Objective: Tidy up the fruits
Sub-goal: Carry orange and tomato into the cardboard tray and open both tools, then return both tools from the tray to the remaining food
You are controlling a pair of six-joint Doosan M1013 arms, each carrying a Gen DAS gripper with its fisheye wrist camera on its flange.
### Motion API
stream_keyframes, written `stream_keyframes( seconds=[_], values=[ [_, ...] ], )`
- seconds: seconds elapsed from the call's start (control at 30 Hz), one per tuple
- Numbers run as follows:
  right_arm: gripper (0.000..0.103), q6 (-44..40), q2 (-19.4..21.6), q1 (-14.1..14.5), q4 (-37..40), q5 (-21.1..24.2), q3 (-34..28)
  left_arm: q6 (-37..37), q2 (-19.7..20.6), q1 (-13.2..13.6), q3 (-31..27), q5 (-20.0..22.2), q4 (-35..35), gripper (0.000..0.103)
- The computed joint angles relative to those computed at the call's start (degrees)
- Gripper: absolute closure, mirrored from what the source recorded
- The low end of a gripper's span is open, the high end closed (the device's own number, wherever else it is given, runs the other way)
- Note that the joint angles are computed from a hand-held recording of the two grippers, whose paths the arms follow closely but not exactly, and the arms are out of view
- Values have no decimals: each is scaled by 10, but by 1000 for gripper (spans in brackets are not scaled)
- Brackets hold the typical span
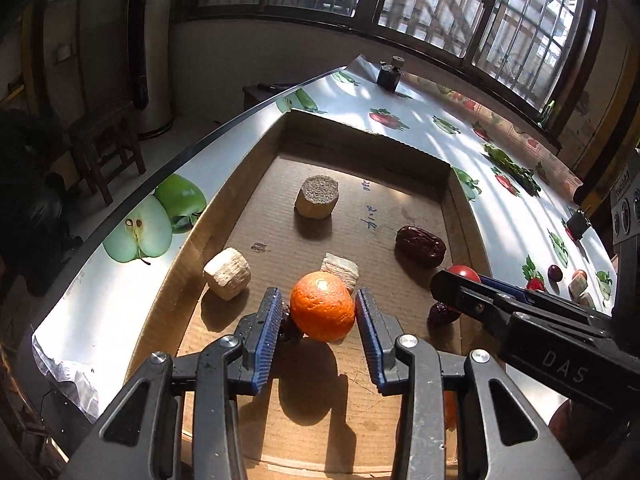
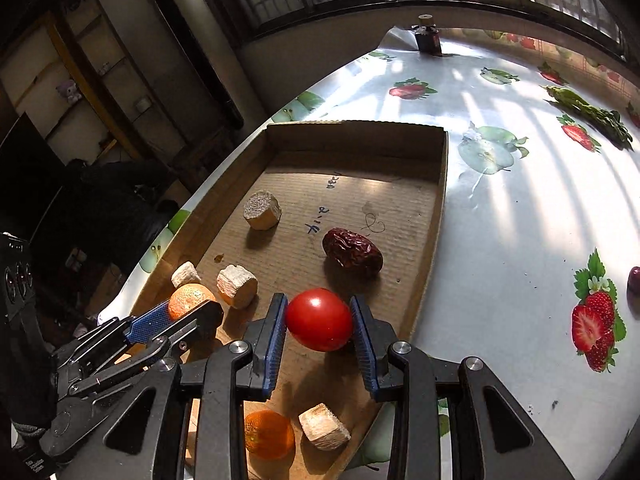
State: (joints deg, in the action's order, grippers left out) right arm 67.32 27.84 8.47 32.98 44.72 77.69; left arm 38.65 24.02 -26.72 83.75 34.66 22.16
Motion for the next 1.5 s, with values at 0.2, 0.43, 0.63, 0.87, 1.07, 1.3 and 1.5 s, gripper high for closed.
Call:
stream_keyframes(
  seconds=[0.2, 0.43, 0.63, 0.87, 1.07, 1.3, 1.5],
  values=[
    [60, 7, -2, 0, -3, -11, 3, -17, -3, 3, 3, -4, -4, 49],
    [53, 0, -28, -9, 24, -48, 32, -56, -12, -12, 4, 0, 60, 40],
    [45, 8, -63, -20, 26, -100, 74, -109, -13, -42, -5, 31, 166, 23],
    [44, 11, -86, -42, 50, -119, 108, -93, -12, -64, -15, 49, 189, 22],
    [41, 5, -106, -61, 77, -135, 137, -81, -12, -83, -22, 58, 206, 22],
    [39, 4, -128, -83, 94, -156, 165, -63, -5, -99, -35, 72, 209, 22],
    [37, 9, -136, -104, 103, -166, 179, -47, 1, -108, -43, 80, 211, 22]
  ],
)
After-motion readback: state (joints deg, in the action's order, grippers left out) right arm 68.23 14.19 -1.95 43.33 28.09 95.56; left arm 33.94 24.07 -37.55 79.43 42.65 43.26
